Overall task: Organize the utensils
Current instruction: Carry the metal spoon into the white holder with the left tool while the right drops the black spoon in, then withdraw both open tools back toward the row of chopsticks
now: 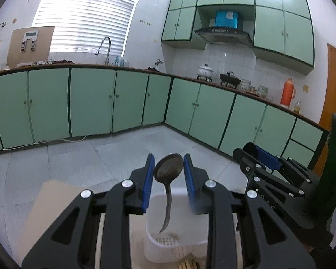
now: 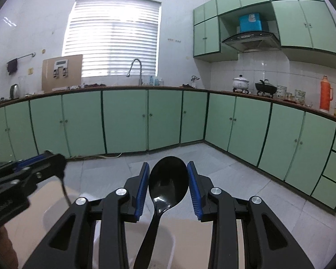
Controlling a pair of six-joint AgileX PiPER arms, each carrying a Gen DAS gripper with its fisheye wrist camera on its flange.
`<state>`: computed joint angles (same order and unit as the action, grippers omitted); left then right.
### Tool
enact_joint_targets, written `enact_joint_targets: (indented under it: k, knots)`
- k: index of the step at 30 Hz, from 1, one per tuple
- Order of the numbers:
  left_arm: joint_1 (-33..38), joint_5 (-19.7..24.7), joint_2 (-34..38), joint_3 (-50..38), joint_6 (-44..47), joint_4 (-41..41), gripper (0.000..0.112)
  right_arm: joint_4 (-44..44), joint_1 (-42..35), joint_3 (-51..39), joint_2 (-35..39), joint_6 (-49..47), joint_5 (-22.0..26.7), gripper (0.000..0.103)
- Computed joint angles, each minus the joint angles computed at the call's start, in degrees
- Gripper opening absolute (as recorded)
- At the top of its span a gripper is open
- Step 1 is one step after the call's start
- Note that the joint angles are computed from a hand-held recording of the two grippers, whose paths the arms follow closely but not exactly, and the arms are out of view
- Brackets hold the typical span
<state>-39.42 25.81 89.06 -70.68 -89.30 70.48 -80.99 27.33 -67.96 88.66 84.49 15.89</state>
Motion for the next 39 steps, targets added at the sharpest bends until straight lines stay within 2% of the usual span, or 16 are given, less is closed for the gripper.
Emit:
enact_joint_targets:
  k: [3,7,9,10,11,12,13,14,15,17,23,26,29,33,39]
  knots:
    - [0.26,-0.48,-1.16,2.72,-1.36,0.98,0.03,2.14,0.37,1.88,-1.1,-2.12,-0.73,0.035]
    - [-0.47,0.89,-4.07,6.8,-5.1,4.52,0.042,5.38,0.3,4.53,-3.74,-3.55,-1.05,0.04]
    - [-1.89,2.92,-6.6,9.45,-7.01,6.25,0.049,6.71,0.39,6.24,-5.81,-3.72,-0.25,0.05]
    - [-3.21,4.66,-8.26,11.2,-8.4,7.44,0.056,8.87,0.31,7.46,-7.45,-5.09,-0.13,0.054]
    - [-4.43,6.47,-9.26,12.18,-8.71,7.62,0.064,10.58,0.39,8.3,-8.64,-6.22,0.34,0.062]
    - [-6.5,9.23,-10.97,13.72,-8.12,6.79,0.068,13.81,1.24,9.34,-10.37,-8.77,2.73,0.069]
    - [-7.6,10.24,-12.25,14.79,-7.84,6.36,0.075,16.49,1.71,11.23,-12.71,-10.76,3.54,0.072]
    - [-9.95,13.13,-13.71,16.01,-6.9,5.03,0.079,17.69,2.34,13.26,-14.96,-11.37,4.15,0.079]
    - [-12.65,16.25,-15.14,17.36,-6.12,3.67,0.081,18.29,3.93,15.31,-17.39,-11.65,6.53,0.083]
    - [-16.79,19.81,-17.7,20.03,-6.13,1.55,0.087,17.76,8.48,20.07,-22.38,-10.66,11.83,0.084]
    - [-34.16,32.81,-21.72,27.57,-8.29,-8.72,0.087,22.31,26.87,30.96,-32.76,-5.61,30.19,0.085]
    - [-41.3,38.49,-21.92,30.09,-10.85,-12.45,0.087,24.42,41.3,35.52,-36.02,1.56,42.04,0.084]
    - [-45.5,40.55,-22.7,32.47,-13.91,-15.36,0.087,27.46,50.71,37.27,-36.9,7.52,48.99,0.083]
    - [-46.79,39.77,-23.55,33.55,-15.56,-18.69,0.086,30.09,56.98,38.39,-36.97,12.87,51.67,0.07]
    - [-49.26,40.43,-20.98,32.27,-15.51,-21.55,0.08,32.01,59.75,38.48,-34.19,14.3,49.2,0.056]
